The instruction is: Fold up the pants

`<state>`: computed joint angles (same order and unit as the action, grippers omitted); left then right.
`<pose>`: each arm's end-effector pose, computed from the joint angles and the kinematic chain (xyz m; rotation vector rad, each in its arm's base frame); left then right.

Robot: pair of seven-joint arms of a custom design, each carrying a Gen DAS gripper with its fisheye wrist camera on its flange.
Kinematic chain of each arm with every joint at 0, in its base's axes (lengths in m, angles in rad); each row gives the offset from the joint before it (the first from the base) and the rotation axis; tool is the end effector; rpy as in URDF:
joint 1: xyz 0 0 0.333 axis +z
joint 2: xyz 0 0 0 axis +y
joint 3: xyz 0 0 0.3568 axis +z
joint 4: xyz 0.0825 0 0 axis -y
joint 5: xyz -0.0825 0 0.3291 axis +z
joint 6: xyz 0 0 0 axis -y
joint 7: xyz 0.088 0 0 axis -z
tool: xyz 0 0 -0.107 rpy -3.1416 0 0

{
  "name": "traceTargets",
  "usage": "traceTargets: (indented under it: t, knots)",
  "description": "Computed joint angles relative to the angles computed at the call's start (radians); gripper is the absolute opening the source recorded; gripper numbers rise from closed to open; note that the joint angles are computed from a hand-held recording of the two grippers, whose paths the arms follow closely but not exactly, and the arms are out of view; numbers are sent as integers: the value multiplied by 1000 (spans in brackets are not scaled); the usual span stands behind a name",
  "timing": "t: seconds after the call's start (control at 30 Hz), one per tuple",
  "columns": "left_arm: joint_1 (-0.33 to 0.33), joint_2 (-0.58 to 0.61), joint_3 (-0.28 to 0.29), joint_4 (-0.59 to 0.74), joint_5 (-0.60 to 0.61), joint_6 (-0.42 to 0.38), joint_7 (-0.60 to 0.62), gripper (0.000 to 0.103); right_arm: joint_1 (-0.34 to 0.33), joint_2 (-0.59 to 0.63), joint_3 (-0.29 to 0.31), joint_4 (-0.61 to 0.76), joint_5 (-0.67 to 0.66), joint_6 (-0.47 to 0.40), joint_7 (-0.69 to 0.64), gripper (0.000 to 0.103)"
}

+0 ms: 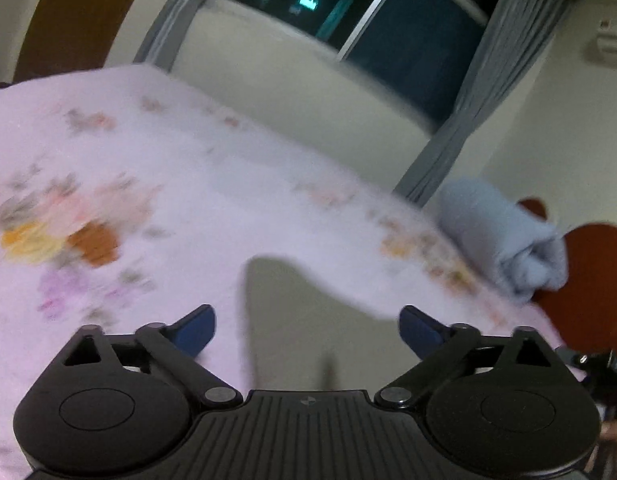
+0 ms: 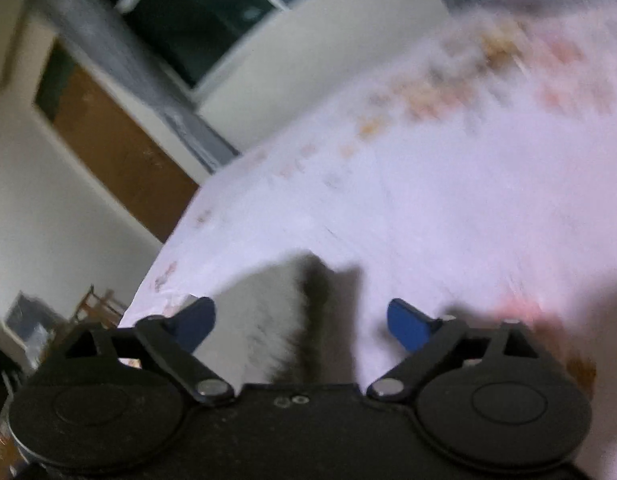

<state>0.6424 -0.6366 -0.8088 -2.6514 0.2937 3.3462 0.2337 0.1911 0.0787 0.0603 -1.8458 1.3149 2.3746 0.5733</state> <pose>0.3499 -0.1648 0.5632 -2.0084 0.9805 -1.2856 0.5558 0.1522 0.5953 -1.6794 1.0784 0.1059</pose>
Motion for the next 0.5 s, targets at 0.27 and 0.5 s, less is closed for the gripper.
traceTargets:
  t: [0.27,0.5]
  knots:
    - [-13,118,-134,135,51,-162,-51,103,114,14,61,2,-280,128,9,96]
    - [-228,101,-13,224,165,-533,83,103,106,-92,40,-155,-340,239,53,93]
